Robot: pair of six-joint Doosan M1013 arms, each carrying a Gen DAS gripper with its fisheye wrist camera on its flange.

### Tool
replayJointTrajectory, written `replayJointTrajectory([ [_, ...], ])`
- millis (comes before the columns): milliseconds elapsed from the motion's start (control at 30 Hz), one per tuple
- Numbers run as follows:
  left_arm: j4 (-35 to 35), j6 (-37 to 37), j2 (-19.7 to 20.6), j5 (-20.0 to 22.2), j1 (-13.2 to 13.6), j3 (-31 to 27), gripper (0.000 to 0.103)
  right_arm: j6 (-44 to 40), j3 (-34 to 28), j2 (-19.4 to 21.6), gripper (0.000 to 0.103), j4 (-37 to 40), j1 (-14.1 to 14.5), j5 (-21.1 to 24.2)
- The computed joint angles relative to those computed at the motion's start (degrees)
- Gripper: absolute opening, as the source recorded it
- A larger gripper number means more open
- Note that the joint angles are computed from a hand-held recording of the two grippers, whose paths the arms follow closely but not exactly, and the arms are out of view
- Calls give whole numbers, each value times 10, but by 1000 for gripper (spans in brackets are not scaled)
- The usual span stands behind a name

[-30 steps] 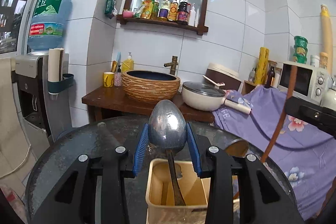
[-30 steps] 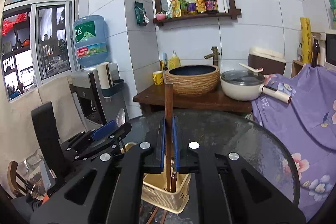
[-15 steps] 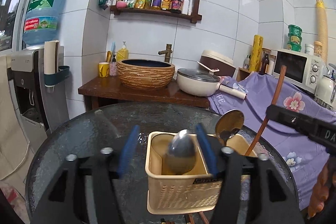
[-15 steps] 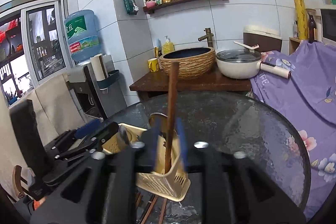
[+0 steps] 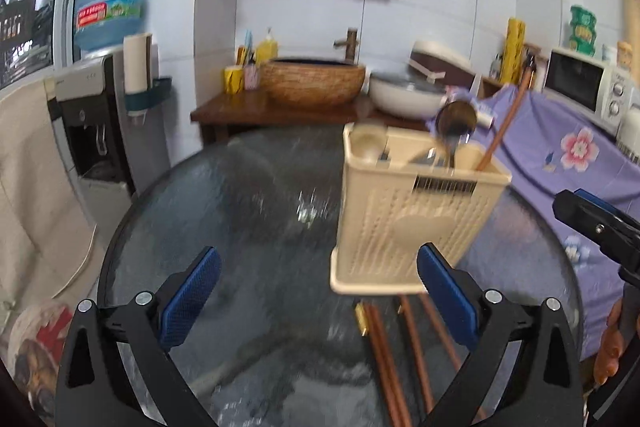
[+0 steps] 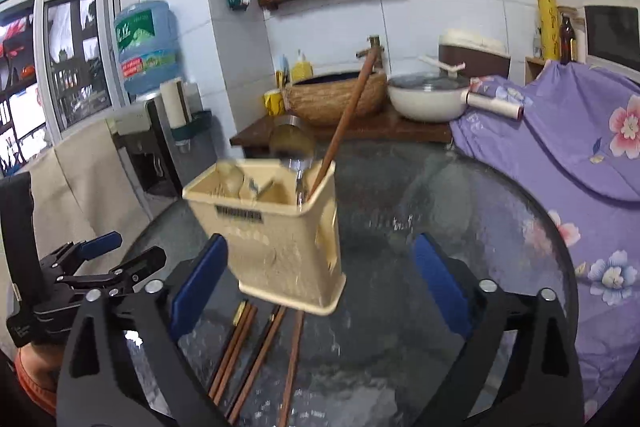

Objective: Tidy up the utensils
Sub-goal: 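Withdraw both grippers from the caddy back over the chopsticks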

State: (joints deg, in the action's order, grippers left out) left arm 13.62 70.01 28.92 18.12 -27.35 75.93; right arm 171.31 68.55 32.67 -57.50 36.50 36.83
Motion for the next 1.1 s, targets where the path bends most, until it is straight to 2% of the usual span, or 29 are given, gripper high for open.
replayJointTrajectory([
  [200,8,14,3,57,-6,21,95,-101,-1,19,97,117,5,31],
  [333,-77,100,6,89,-4,27,77,-156,-1,31,97,183,7,44],
  [467,-111,153,6,105,-5,35,68,-182,-4,40,97,197,10,69],
  [667,-144,203,6,112,-6,41,63,-211,-9,43,97,201,12,83],
  [900,-142,218,11,129,-11,36,60,-271,-48,65,97,231,15,132],
  [1100,-118,200,11,138,-12,33,59,-282,-61,74,96,234,16,174],
])
